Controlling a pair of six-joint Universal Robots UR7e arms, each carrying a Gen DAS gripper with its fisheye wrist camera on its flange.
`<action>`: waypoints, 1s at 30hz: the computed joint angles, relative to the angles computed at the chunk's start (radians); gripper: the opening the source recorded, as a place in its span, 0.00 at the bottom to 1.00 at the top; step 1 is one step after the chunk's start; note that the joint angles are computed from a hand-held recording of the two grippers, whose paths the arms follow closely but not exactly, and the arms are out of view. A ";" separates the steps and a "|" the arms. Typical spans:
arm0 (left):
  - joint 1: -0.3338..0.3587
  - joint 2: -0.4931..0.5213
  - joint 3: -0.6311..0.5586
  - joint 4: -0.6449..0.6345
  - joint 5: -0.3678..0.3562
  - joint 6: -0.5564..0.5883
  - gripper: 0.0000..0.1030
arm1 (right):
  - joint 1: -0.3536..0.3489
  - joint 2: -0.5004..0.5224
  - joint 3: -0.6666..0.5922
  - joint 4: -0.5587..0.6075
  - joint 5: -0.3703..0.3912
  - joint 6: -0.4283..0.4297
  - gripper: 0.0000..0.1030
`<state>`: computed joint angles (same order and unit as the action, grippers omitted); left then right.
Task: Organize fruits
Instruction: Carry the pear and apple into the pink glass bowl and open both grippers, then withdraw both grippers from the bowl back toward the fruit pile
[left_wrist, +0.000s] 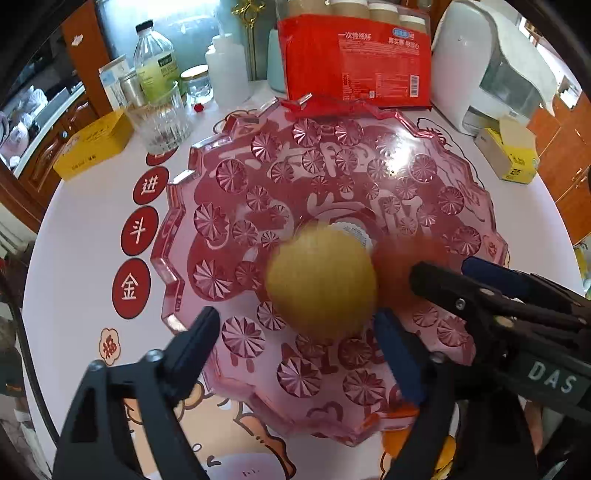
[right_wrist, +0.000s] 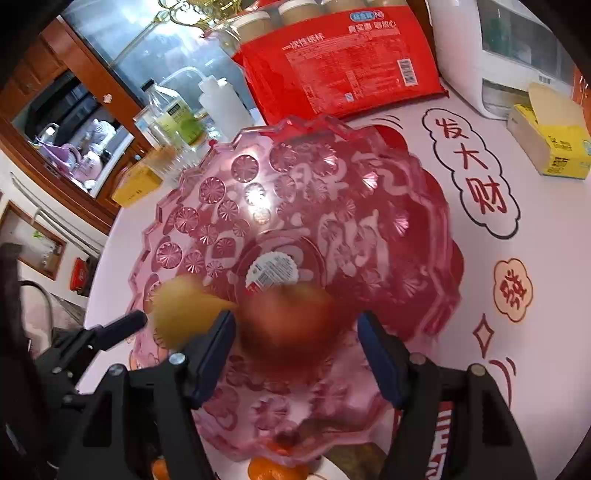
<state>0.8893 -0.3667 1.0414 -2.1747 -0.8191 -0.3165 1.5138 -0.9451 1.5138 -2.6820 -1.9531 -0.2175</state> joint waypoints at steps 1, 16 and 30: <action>0.000 0.002 -0.003 0.004 0.007 -0.003 0.84 | 0.001 -0.001 0.001 0.003 -0.004 -0.003 0.68; -0.076 -0.160 0.249 -0.291 0.027 0.119 0.86 | 0.067 -0.096 0.104 -0.129 -0.076 -0.053 0.68; -0.190 -0.415 0.518 -0.322 0.075 0.029 0.91 | 0.200 -0.283 0.346 -0.348 -0.111 -0.236 0.68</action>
<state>0.6996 -0.7814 1.5598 -2.4969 -0.7439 -0.2878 1.7137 -1.2277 1.8598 -3.0300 -2.0640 -0.4534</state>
